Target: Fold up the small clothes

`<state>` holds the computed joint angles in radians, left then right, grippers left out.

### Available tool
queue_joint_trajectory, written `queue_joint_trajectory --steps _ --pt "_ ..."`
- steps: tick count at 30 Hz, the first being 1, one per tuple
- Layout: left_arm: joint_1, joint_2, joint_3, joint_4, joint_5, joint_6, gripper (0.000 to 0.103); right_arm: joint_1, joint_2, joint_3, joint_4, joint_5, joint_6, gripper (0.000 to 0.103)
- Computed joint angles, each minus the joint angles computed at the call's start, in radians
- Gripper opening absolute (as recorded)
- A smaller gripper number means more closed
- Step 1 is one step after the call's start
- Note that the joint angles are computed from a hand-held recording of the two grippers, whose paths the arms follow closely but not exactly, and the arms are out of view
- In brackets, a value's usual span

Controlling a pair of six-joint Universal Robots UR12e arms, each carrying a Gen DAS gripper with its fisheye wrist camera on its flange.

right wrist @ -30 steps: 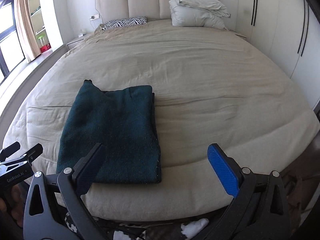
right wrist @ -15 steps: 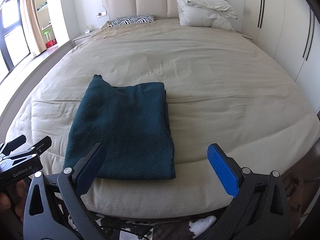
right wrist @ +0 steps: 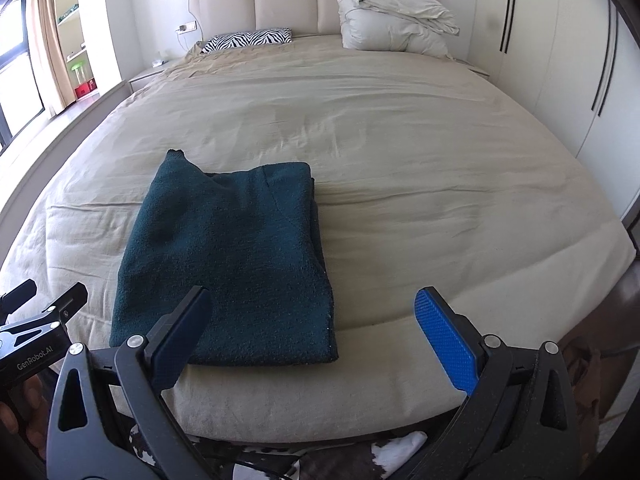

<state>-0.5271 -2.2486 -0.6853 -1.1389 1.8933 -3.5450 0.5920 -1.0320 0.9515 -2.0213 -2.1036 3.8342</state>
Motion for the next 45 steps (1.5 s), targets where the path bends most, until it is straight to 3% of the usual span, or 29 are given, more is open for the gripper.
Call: queue_joint_trajectory --steps 7,45 --pt "-0.001 0.0 -0.002 0.001 0.007 -0.006 0.103 0.004 0.012 -0.02 0.055 -0.049 0.029 0.103" --pt "-0.001 -0.001 -0.002 -0.004 0.0 -0.005 0.103 0.002 0.015 -0.013 0.07 -0.034 0.059 0.103"
